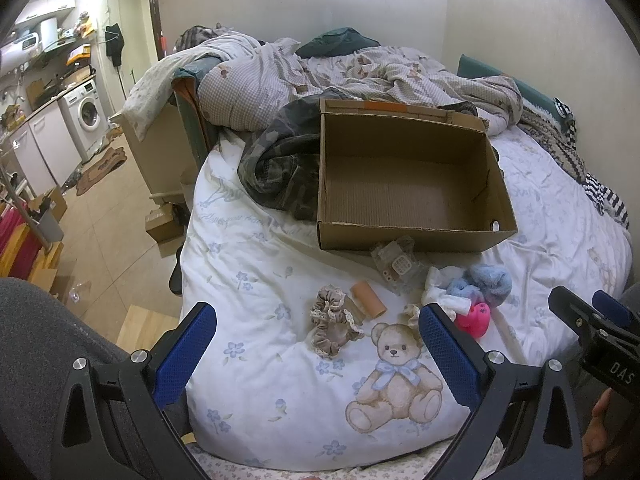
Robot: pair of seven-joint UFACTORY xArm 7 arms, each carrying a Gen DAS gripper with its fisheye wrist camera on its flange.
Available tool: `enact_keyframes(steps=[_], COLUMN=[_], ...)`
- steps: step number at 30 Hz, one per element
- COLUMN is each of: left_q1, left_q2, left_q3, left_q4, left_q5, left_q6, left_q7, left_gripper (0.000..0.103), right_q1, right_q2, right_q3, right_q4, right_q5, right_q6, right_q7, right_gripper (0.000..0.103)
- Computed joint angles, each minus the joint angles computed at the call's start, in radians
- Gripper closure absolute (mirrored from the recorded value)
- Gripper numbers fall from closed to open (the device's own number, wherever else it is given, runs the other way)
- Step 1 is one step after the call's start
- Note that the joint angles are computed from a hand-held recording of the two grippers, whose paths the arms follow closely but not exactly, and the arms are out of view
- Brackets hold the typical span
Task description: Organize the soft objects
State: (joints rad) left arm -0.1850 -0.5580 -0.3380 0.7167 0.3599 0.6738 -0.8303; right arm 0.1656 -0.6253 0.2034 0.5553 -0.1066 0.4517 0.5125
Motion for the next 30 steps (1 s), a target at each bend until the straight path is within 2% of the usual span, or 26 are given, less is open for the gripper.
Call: enact_keyframes(steps=[25,30], left_q1=[-0.006,-0.009], left_q2=[0.013,0.012], left_q3=[0.003,0.005], left_q4=[0.011,0.012], left_q5=[0.001,-0.002], left_q6=[0.011,0.019], left_q7=[0.002,0.005], left_gripper=[0.002,0.002], right_q1=[0.004,0.031], right_q2=[0.004,0.006], right_q3=[0.003,-0.022], right_q4=[0.003,0.003], right_q5=[-0.002,0.020], right_q6=[0.000,-0.007], right_q7=[-0.004,-0.033], right_gripper=[0.000,0.000])
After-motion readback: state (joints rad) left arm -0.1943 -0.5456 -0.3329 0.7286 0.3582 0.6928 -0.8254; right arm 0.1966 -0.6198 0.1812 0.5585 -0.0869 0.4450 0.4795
